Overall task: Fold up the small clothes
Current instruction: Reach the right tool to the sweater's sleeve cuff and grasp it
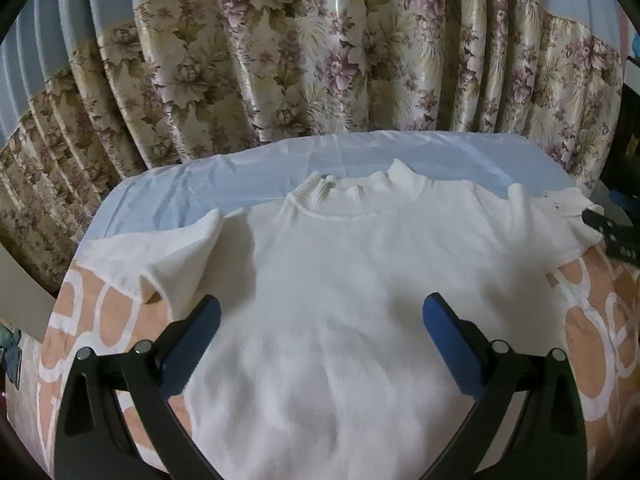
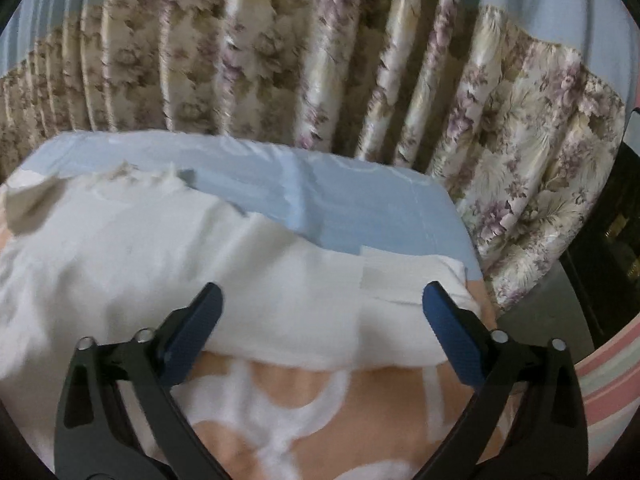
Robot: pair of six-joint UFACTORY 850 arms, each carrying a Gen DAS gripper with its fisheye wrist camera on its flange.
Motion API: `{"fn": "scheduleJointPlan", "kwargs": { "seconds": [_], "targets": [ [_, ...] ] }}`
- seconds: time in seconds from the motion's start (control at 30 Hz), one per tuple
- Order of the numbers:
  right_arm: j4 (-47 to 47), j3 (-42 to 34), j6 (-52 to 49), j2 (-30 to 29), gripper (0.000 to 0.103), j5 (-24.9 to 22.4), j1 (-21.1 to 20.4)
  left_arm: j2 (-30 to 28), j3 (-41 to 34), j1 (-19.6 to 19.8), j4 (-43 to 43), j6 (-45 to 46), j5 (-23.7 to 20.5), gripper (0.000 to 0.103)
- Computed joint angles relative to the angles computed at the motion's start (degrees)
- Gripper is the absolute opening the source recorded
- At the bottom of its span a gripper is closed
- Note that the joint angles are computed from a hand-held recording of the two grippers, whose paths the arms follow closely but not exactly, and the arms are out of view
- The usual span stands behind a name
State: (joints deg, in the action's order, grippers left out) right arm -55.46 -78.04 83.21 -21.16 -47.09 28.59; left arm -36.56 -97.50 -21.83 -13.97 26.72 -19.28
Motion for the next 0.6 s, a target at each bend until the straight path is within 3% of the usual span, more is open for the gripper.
{"fn": "scheduleJointPlan", "kwargs": {
  "seconds": [0.2, 0.37, 0.6],
  "targets": [
    [7.46, -0.48, -9.36, -3.12, 0.065, 3.38, -4.98, -3.68, -3.71, -0.5, 2.1, -1.3, -1.53, 0.101],
    [9.18, -1.07, -10.82, -4.31, 0.049, 4.39, -6.3, -6.81, -7.54, -0.62, 4.56, -4.55, -2.98, 0.101],
    [10.5, -0.79, -10.32, -5.01, 0.046, 6.57, -7.84, -10.71, -12.99, -0.85, 6.48, -6.68, -3.88, 0.101]
  ]
}}
